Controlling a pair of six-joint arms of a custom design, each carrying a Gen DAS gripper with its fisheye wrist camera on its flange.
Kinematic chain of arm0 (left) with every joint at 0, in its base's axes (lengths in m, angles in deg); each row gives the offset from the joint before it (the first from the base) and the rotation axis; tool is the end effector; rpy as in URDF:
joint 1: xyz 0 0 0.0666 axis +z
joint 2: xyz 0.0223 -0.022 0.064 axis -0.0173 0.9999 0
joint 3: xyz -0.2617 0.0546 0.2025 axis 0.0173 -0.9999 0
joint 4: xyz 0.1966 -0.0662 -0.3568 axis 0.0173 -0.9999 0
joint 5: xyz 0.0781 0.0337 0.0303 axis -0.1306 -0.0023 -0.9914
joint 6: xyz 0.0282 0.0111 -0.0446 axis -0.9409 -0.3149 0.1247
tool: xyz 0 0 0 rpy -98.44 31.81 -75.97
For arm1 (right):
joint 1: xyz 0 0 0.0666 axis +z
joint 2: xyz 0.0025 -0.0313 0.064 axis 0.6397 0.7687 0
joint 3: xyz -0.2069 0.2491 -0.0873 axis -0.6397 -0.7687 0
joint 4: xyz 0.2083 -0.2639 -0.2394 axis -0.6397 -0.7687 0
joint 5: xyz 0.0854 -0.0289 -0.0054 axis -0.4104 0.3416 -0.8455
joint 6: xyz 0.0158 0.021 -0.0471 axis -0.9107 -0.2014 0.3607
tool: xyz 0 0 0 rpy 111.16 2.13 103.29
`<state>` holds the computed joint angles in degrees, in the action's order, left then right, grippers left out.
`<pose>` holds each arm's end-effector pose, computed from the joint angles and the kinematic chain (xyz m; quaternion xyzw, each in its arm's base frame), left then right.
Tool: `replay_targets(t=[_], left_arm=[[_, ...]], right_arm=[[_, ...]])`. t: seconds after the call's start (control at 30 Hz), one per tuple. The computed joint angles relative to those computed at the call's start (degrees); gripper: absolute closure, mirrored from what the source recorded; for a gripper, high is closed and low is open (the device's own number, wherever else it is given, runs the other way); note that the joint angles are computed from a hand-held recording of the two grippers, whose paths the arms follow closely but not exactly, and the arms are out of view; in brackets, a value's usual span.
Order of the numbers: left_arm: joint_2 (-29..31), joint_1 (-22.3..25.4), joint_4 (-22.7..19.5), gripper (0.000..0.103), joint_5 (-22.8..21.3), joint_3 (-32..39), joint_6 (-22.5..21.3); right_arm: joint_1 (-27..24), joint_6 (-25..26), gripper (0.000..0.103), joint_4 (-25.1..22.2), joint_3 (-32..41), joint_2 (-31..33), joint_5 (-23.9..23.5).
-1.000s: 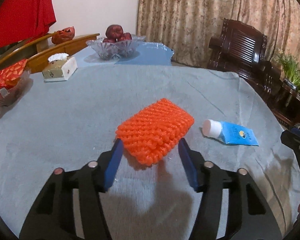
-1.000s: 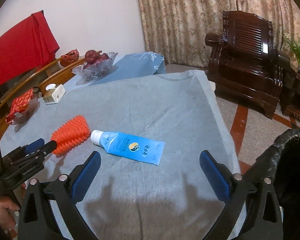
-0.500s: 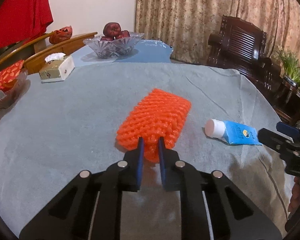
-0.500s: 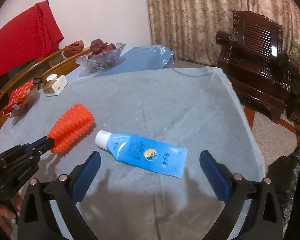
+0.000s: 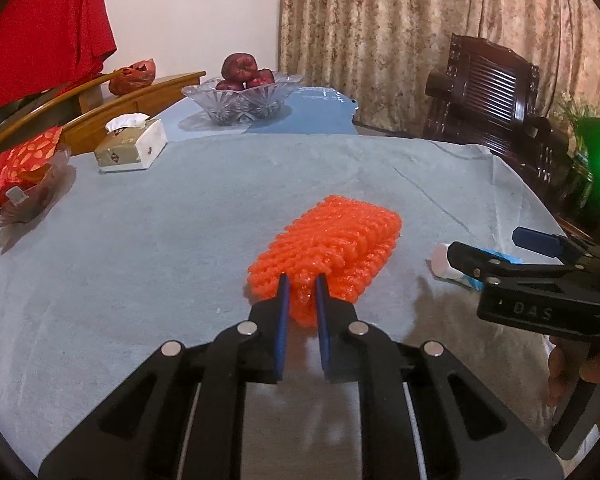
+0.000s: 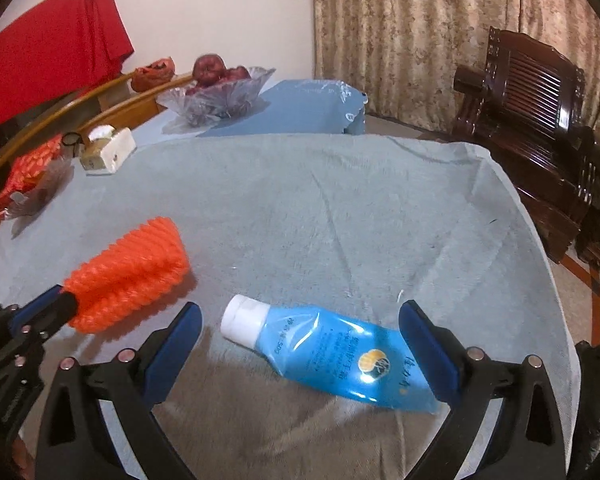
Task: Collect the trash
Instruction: 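Grasp the orange mesh net with the left gripper and lift it, then grasp the blue tube by its white cap with the right gripper while the left gripper holds the net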
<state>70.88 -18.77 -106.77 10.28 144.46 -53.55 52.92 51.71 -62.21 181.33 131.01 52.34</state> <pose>0.5803 -0.1820 0.4584 0.0626 0.9053 -0.0330 0.4188 0.6218 0.1417 0.4520 -0.0005 0.9204 0.0435 0.3886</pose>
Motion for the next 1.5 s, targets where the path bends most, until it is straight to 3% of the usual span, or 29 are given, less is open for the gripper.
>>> replay_targets(t=[0.33,0.5,0.83,1.03,1.27,1.5], left_arm=[[2.3,0.7,-0.9,0.091,0.7,2.0,2.9],[3.1,0.6,-1.8,0.088,0.9,3.0,2.7],[3.5,-0.1,-2.7,0.087,1.5,3.7,4.1],[3.3,-1.7,-2.4,0.087,1.9,3.5,3.8],[2.5,-1.8,-2.4,0.08,2.9,3.2,3.4],[1.0,-0.6,-2.3,0.067,4.4,1.4,4.6]], right_arm=[[-0.3,-1.3,0.006,-6.7,7.7,5.7,1.3],[-0.2,0.9,0.006,-7.5,6.9,5.0,3.4],[-2.9,1.9,0.006,-5.6,-9.4,-6.7,2.1],[-4.8,0.8,0.006,-5.0,-13.8,-10.6,-0.7],[-4.0,-1.2,0.006,-2.9,-11.6,-9.8,-3.5],[-2.2,-4.3,0.006,-5.3,-3.9,-3.3,0.5]])
